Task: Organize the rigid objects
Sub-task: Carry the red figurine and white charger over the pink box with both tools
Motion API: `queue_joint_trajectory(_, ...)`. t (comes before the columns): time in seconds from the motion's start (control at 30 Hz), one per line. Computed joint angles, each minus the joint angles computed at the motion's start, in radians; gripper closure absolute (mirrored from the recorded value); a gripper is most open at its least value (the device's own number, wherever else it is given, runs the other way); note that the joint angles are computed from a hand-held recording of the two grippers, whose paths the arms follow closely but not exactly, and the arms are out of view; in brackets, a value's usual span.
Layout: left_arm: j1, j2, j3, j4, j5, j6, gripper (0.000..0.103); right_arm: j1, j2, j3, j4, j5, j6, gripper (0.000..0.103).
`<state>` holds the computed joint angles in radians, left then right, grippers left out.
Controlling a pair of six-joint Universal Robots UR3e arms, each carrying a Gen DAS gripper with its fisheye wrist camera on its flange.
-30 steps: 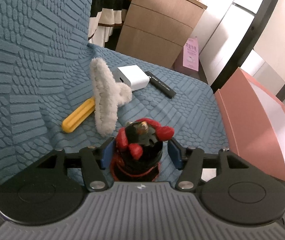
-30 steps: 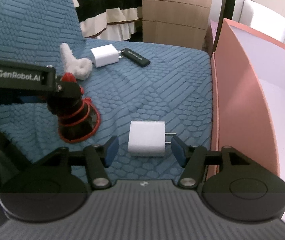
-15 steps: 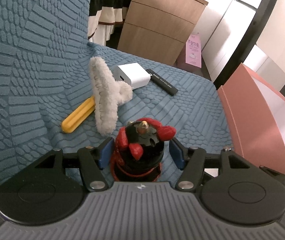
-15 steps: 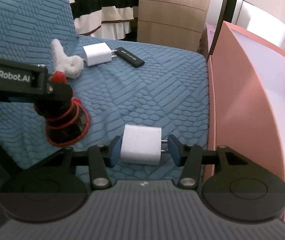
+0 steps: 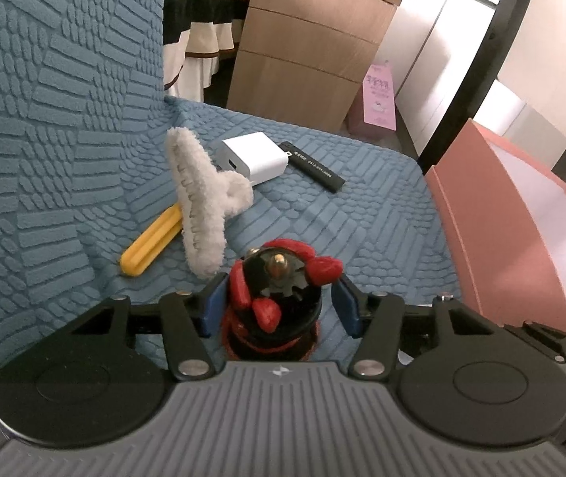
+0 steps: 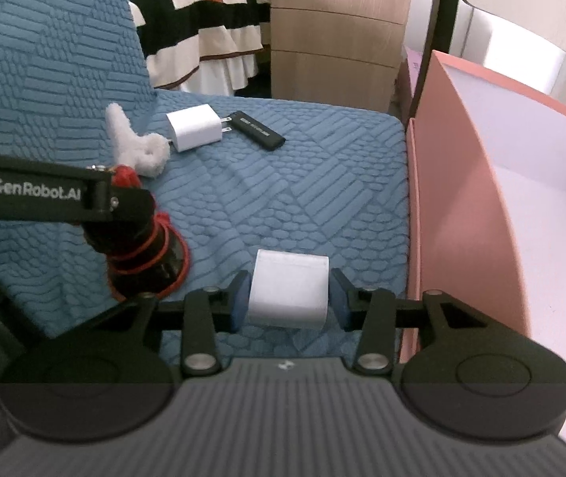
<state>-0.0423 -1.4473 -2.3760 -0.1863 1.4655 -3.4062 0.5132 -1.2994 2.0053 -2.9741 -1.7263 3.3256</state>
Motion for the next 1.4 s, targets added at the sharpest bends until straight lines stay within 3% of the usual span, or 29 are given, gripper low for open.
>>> queue_joint_trajectory(0.37, -0.002, 0.153, 0.036, -0.138, -0.048, -0.031, 0.042, -0.008, -0.13, 0.009, 0.083, 0.058, -0.017, 0.057)
queue_joint_trajectory(0.8, -0.063, 0.336, 0.263, -0.476, -0.039, -0.098, 0.042, -0.133, -0.428, -0.038, 0.344, 0.184, -0.074, 0.057)
queue_joint_trajectory(1.07, -0.185, 0.235, 0.538, -0.583, 0.033, -0.17, 0.042, -0.257, -0.54, -0.175, 0.541, 0.271, -0.134, 0.057)
queue_joint_trajectory(1.4, -0.379, -0.067, 0.995, -0.684, 0.159, -0.238, 0.042, -0.487, -0.647, -0.234, 0.646, 0.415, -0.226, 0.057)
